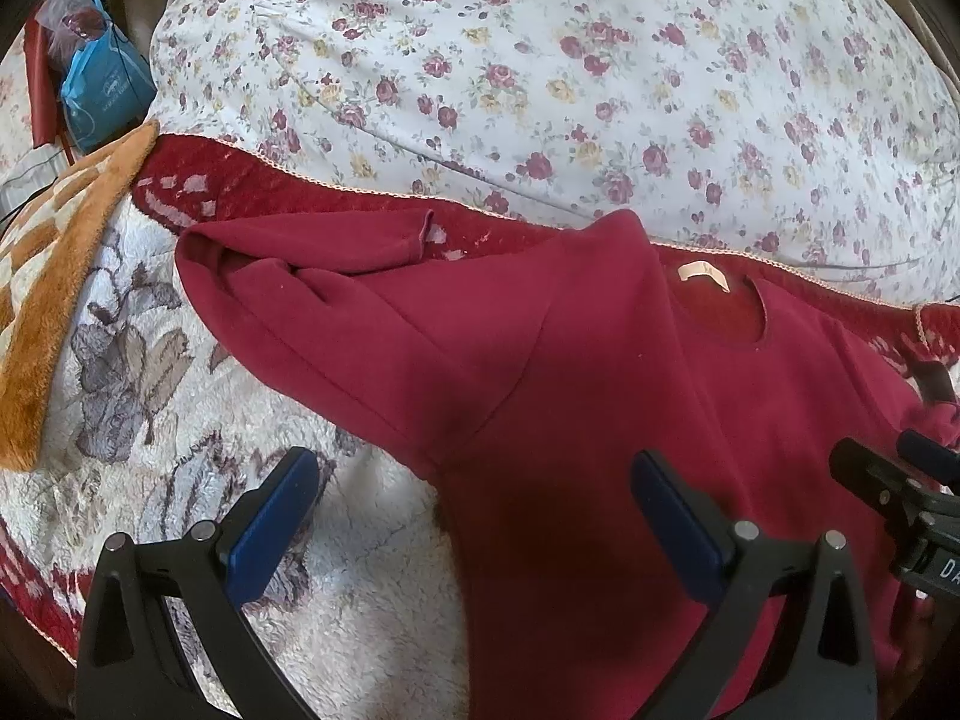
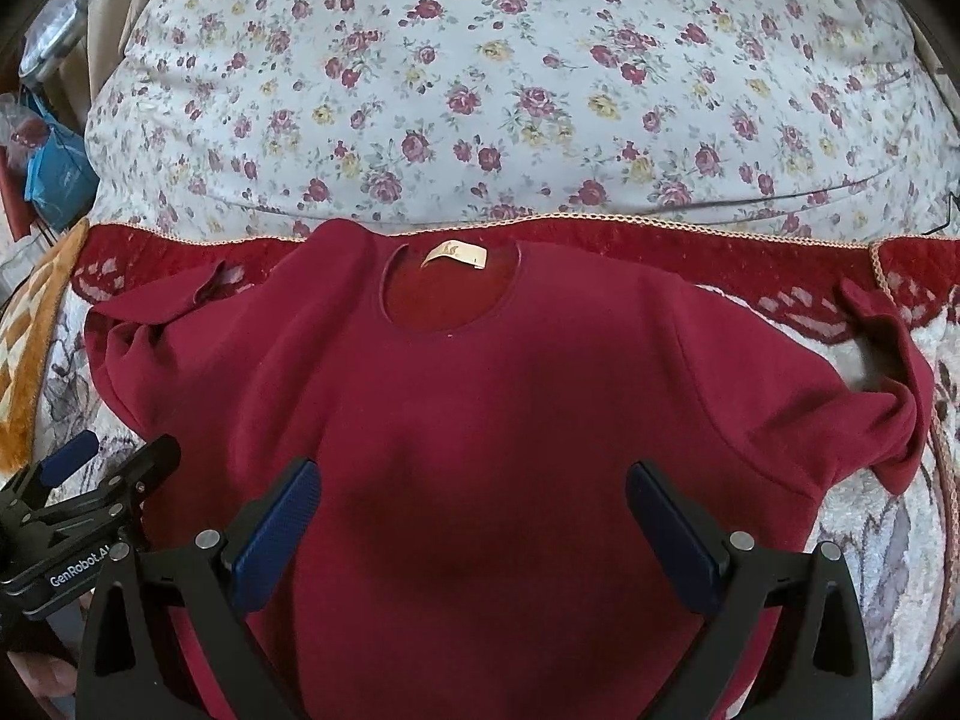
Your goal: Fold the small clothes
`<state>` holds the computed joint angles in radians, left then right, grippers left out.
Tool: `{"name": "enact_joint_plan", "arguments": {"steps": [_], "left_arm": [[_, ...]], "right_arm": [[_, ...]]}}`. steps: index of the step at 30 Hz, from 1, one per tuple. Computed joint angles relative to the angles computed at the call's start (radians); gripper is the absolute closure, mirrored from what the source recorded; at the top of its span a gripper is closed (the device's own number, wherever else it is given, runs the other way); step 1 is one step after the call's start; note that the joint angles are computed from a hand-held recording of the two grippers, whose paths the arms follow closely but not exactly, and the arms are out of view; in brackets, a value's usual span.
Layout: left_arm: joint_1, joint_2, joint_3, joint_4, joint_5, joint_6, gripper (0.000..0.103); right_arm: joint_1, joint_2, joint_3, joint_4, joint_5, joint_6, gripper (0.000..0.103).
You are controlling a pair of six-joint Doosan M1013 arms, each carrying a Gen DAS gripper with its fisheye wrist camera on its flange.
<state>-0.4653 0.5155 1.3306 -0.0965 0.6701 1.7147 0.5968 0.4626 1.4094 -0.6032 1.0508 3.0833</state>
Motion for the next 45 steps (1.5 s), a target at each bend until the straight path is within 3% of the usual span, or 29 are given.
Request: {"name": "enact_joint_plan", "arguments": {"steps": [21,28,36,45], "left_arm": [[0.006,0.006,-0.010,0.036,-0.003,-0.036,0.000],[0.008,0.010,-0.015,0.036,0.003,-0.041,0.000],[0.021,0.022,-0.032,0.031,0.018,-0.065,0.000],[0.030,0.043,-0.058,0.052,0.049,-0.106,0.000]], "right_arm": [[0.001,0.032,-0.048,-0.001,0.029,-0.071,0.000],[-0.008,0.027,-0.040,0.024,-0.034,-0.071,0.000],[-0.009,0.064,-0.090,0.043,-0.018,-0.151,0.000],[-0.024,0.077,-0.119,0.031,-0.059,-0.162,0.000]]}}
